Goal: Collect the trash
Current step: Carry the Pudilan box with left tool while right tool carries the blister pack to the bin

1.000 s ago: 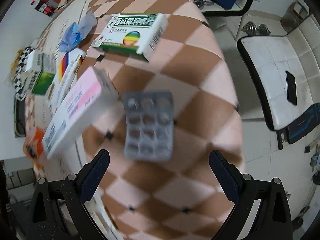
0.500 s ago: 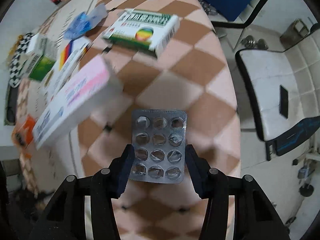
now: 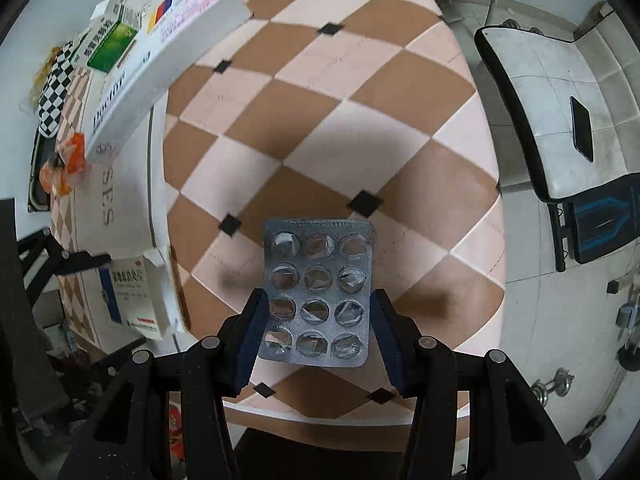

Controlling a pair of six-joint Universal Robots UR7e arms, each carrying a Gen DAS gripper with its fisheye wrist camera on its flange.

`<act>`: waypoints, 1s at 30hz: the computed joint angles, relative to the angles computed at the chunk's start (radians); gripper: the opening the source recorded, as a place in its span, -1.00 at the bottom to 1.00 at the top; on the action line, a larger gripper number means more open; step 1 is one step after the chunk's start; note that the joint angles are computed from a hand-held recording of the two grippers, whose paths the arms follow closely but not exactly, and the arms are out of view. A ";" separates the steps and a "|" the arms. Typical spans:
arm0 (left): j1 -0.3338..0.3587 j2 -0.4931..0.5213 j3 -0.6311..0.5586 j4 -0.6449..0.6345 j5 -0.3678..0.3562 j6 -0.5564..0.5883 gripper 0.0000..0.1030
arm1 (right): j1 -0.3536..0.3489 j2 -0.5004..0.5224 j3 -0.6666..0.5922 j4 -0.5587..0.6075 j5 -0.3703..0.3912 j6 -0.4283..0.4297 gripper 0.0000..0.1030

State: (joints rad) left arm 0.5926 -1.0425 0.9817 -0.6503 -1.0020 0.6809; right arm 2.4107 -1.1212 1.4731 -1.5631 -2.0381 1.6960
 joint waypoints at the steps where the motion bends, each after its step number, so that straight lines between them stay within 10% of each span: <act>1: -0.007 -0.016 0.029 -0.021 0.011 0.001 0.46 | 0.003 0.007 -0.006 0.011 -0.003 -0.001 0.05; 7: -0.033 -0.097 0.196 -0.151 0.071 0.008 0.51 | 0.007 0.027 -0.036 0.034 -0.005 -0.011 0.05; 30: -0.057 -0.195 0.115 -0.197 0.007 -0.277 0.46 | 0.091 0.142 -0.224 0.204 -0.138 0.028 0.05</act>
State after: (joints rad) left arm 0.5353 -1.2375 1.0964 -0.8476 -0.9954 0.4042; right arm 2.5019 -0.9789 1.2489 -1.3586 -2.1758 1.7241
